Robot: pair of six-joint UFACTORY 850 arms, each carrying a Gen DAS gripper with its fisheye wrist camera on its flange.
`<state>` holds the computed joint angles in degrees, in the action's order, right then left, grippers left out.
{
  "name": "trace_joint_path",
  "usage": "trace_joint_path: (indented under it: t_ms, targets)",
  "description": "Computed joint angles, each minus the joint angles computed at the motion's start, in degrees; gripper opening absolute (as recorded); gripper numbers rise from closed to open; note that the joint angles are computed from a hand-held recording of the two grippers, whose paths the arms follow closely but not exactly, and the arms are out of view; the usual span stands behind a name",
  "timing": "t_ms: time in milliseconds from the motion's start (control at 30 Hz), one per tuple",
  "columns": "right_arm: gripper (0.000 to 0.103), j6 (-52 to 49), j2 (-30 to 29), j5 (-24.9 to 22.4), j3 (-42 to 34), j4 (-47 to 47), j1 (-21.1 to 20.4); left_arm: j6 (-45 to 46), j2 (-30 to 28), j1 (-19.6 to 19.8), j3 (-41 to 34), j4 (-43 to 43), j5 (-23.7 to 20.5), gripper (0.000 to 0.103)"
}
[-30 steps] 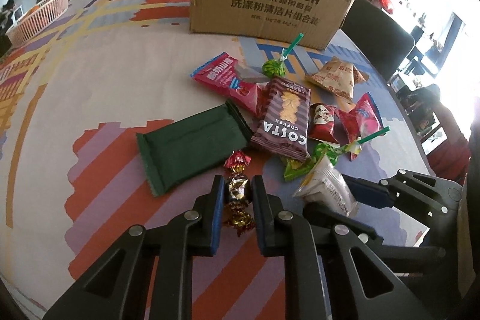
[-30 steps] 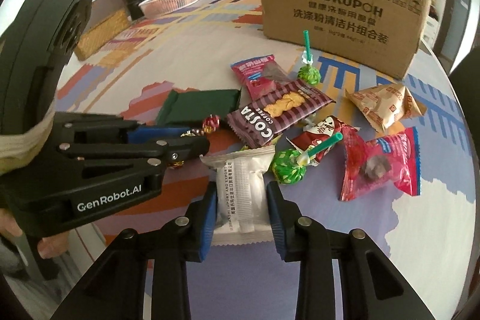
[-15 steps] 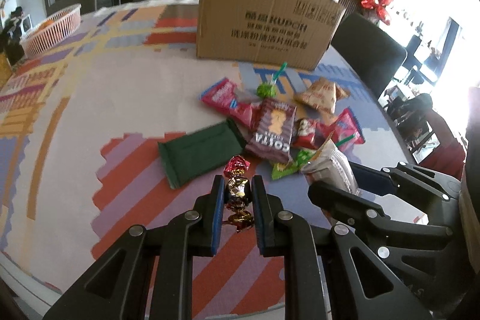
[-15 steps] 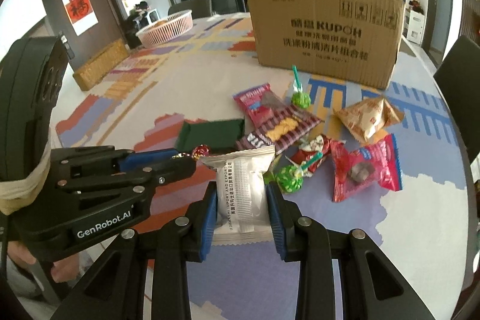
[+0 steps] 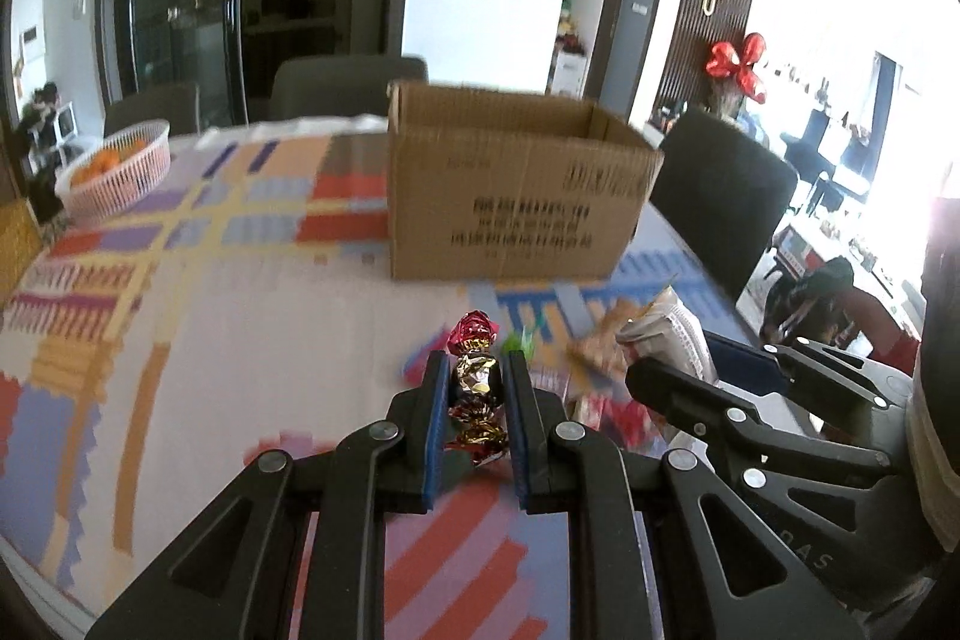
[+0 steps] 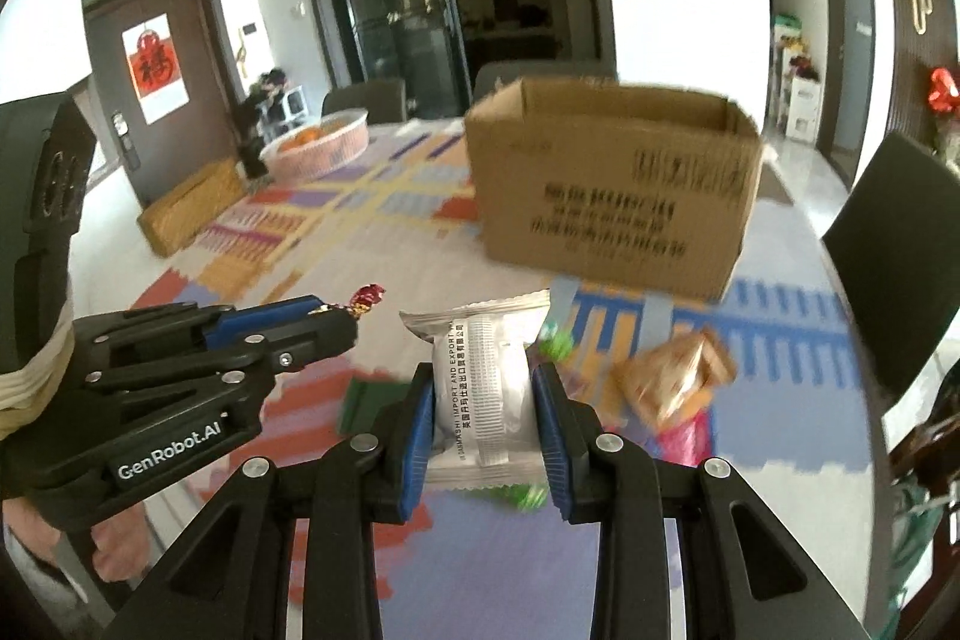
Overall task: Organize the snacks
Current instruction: 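Lift and carry the candy and white packet over the cardboard box with both tools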
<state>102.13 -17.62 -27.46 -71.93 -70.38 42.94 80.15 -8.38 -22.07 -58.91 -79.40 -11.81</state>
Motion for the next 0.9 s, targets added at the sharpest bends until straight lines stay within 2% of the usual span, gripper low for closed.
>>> trace_joint_path:
  t_ms: [200, 500, 667, 900]
  targets:
    - [0.033, 1.5, -0.1, -3.4, -2.3, -4.4, -1.5, 9.7, -1.4, -0.4, -3.9, -9.5, 0.4, 0.019]
    - [0.033, 1.2, -1.3, -5.7, -7.2, -7.7, -4.6, 2.8, -6.3, 0.1, -13.3, -3.9, -2.7, 0.019]
    - [0.033, -2.4, -2.7, -5.1, -10.8, -5.9, -6.6, -5.4, -10.0, 0.6, -20.0, 4.2, -5.9, 0.019]
    - [0.033, -10.2, -5.8, -4.3, -16.9, 0.8, -10.1, -18.6, -16.0, 0.3, -30.4, 17.9, -8.1, 0.019]
